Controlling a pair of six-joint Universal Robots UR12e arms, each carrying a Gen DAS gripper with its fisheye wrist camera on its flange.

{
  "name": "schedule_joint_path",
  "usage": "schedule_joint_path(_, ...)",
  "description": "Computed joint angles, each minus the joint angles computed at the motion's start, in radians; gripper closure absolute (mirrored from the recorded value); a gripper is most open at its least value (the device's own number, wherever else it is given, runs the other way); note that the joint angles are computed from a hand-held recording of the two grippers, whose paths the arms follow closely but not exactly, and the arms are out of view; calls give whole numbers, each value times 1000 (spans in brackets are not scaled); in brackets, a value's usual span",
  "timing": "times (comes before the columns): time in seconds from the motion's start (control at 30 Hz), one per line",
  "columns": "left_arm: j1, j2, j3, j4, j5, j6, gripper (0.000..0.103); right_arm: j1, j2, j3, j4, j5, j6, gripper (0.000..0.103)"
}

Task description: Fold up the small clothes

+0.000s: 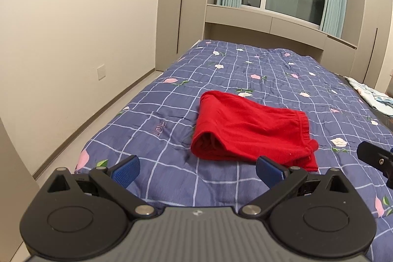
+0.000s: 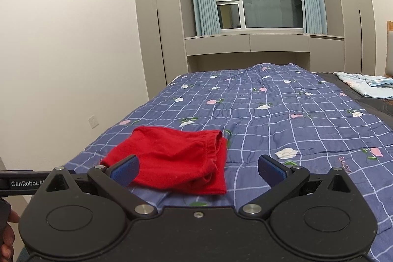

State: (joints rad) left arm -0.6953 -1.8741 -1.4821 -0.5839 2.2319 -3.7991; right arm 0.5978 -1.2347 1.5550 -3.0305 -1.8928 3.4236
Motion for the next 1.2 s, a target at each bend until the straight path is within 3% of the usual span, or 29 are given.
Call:
schedule_joint_path(0.33, -22, -3, -22, 65, 47, 51, 1, 15, -16, 54, -71, -40, -5, 1)
schedule_joint_path(0.67, -27, -10, -15, -2, 33, 65, 1, 8, -20, 55, 35, -12, 17, 1)
schedule_joint_path(1.2, -21, -6, -17, -17, 10, 66, 1, 6, -19, 57, 58, -10, 26, 1)
